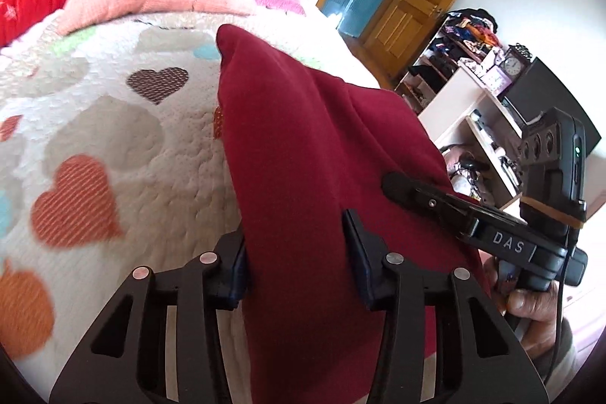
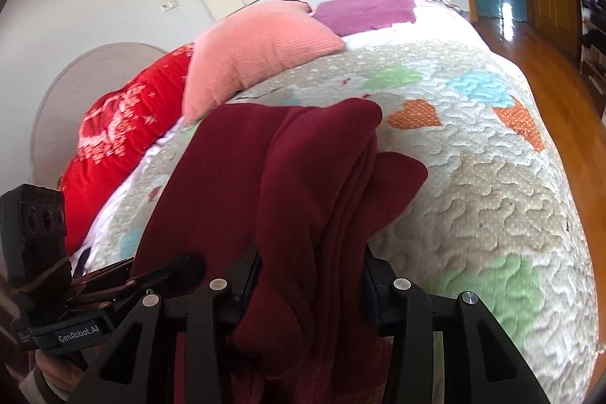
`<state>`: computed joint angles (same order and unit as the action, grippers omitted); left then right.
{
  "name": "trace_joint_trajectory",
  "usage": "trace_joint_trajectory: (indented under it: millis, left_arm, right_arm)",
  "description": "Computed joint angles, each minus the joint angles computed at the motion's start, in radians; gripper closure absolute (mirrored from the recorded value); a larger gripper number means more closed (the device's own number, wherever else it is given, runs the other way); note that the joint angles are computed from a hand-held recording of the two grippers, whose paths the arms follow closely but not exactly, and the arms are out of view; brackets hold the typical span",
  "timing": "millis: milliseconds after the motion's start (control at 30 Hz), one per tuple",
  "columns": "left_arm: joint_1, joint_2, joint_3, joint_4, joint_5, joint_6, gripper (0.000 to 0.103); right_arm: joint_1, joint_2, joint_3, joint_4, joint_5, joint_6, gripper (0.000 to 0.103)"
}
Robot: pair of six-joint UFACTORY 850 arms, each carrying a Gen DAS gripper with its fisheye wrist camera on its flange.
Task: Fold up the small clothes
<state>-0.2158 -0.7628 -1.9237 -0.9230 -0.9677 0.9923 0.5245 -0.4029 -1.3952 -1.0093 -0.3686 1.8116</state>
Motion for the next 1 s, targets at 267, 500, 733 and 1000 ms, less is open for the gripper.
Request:
trace_joint_trajectory:
  millis: [267, 500, 733, 1000]
  left_arm:
    - [0.085, 0.243, 0.358, 0.034, 0.023, 0.129, 0.059]
    - [0.072, 0.338, 0.489, 0.08, 0.189, 0.173, 0.054]
    - [0.053, 0.352, 0.489, 0.052, 0.315, 0.184, 0.054]
    - [0.02, 0.283, 0.431, 0.123, 0.371, 0.081, 0.048]
  right_arm:
    - [0.139, 0.05, 0.051, 0.082, -0.019, -0.023, 0.057]
    - [0.187, 0.078, 0.097, 0.089, -0.122, 0.056, 0.048]
    - [0.231, 0.035, -0.039, 0.066, -0.273, -0.155, 0.062]
    - [0.189, -0.076, -0.085, 0.231, -0.27, -0.31, 0.066]
